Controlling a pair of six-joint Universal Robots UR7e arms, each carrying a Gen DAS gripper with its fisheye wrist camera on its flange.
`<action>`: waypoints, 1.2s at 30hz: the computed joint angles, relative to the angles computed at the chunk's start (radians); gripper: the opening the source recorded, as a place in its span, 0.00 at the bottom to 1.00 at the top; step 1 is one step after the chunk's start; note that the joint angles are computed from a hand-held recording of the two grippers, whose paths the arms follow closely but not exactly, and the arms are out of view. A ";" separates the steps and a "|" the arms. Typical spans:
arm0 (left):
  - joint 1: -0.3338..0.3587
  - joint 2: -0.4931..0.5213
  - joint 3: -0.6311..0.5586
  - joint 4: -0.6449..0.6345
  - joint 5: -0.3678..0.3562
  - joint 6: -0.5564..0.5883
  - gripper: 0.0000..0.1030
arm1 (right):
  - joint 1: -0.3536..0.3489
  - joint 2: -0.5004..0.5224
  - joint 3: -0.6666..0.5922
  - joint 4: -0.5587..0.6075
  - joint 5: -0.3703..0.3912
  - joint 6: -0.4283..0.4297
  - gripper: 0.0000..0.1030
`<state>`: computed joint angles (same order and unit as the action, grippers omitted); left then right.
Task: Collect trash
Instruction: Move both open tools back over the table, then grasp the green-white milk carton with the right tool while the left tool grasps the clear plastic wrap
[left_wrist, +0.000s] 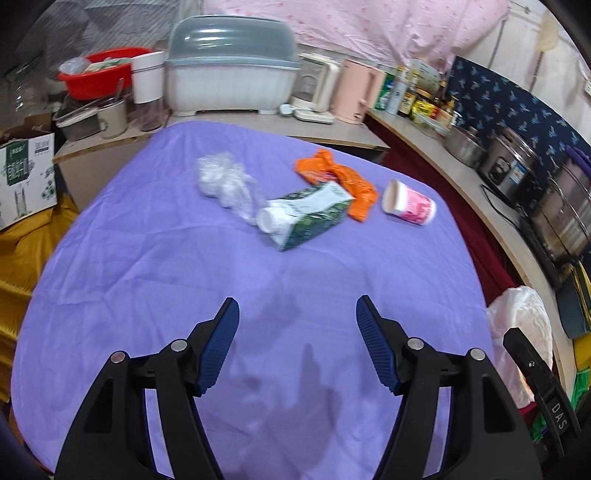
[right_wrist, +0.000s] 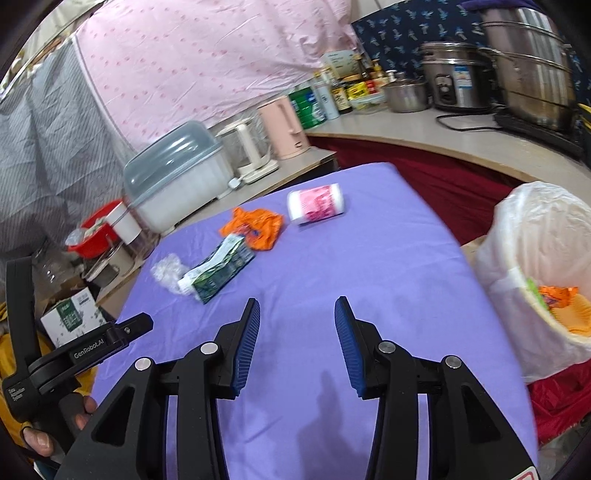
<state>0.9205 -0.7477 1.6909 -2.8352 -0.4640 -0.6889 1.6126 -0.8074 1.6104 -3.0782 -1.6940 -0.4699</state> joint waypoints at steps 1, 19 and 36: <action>0.008 -0.015 0.013 0.004 0.005 -0.012 0.61 | 0.009 0.016 -0.008 0.006 -0.003 0.000 0.40; 0.125 -0.191 0.121 -0.006 0.070 -0.053 0.61 | 0.148 0.386 -0.337 0.097 -0.078 0.136 0.56; 0.200 -0.165 0.029 -0.112 0.037 0.126 0.61 | 0.200 0.642 -0.652 0.059 -0.348 0.198 0.54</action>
